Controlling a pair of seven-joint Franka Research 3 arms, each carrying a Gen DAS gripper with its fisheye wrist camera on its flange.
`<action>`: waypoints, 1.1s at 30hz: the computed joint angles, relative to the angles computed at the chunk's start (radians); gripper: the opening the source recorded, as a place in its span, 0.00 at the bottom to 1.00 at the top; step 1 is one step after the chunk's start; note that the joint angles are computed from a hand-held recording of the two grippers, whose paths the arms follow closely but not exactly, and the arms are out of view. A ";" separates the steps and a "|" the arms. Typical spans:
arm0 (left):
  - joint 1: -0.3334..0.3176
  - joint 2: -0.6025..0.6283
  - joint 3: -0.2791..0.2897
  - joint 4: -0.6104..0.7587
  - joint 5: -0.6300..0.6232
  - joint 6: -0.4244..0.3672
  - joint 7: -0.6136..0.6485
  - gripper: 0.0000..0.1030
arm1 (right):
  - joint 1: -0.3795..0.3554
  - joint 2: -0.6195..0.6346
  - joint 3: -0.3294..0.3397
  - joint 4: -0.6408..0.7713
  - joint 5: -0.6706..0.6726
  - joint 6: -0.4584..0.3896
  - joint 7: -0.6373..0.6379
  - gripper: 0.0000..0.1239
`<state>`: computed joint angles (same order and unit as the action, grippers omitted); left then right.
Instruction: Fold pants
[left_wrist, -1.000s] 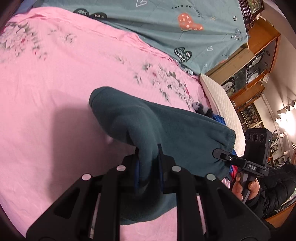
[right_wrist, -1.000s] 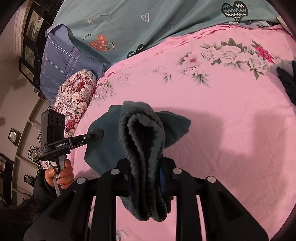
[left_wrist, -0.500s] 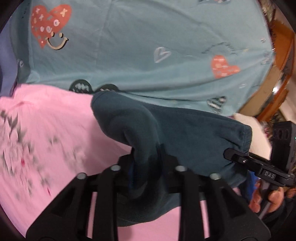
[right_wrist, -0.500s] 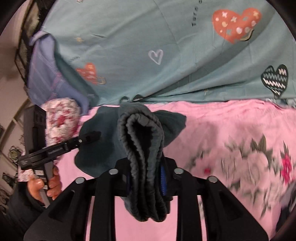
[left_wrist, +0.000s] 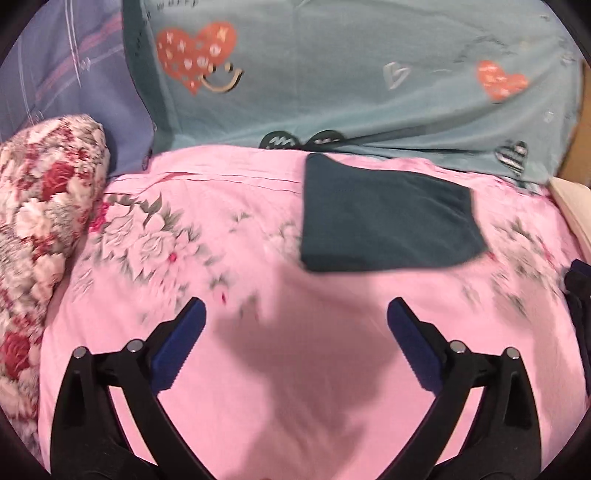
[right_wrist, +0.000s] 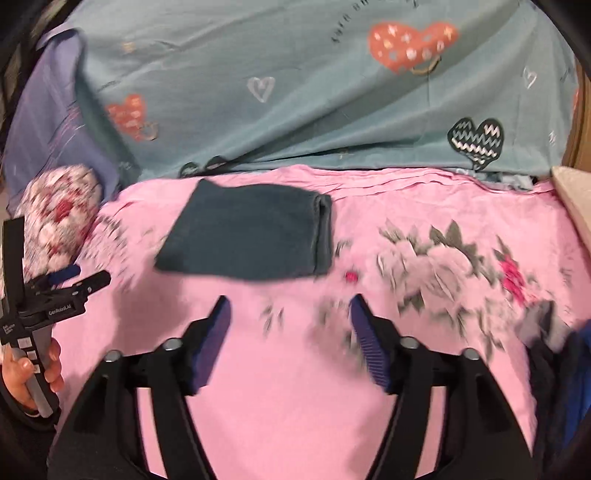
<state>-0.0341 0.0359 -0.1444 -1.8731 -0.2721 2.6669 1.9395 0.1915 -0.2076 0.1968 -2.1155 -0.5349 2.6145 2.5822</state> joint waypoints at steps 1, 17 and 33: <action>0.007 -0.077 0.000 -0.078 -0.069 0.010 0.065 0.98 | 0.012 -0.046 0.021 -0.024 -0.008 -0.040 0.017 0.75; -0.115 -0.958 0.166 -0.769 -0.022 0.053 0.055 0.98 | 0.076 -0.567 0.365 -0.300 0.048 -0.300 0.243 0.82; -0.167 -1.042 0.227 -0.837 0.175 0.082 -0.122 0.98 | 0.061 -0.646 0.438 -0.330 0.090 -0.371 0.272 0.82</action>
<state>-0.2015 -1.0060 0.0824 -2.7101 -0.0975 2.7492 1.8175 0.2527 -0.8536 0.6346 -2.4455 -0.4451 2.2434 2.8544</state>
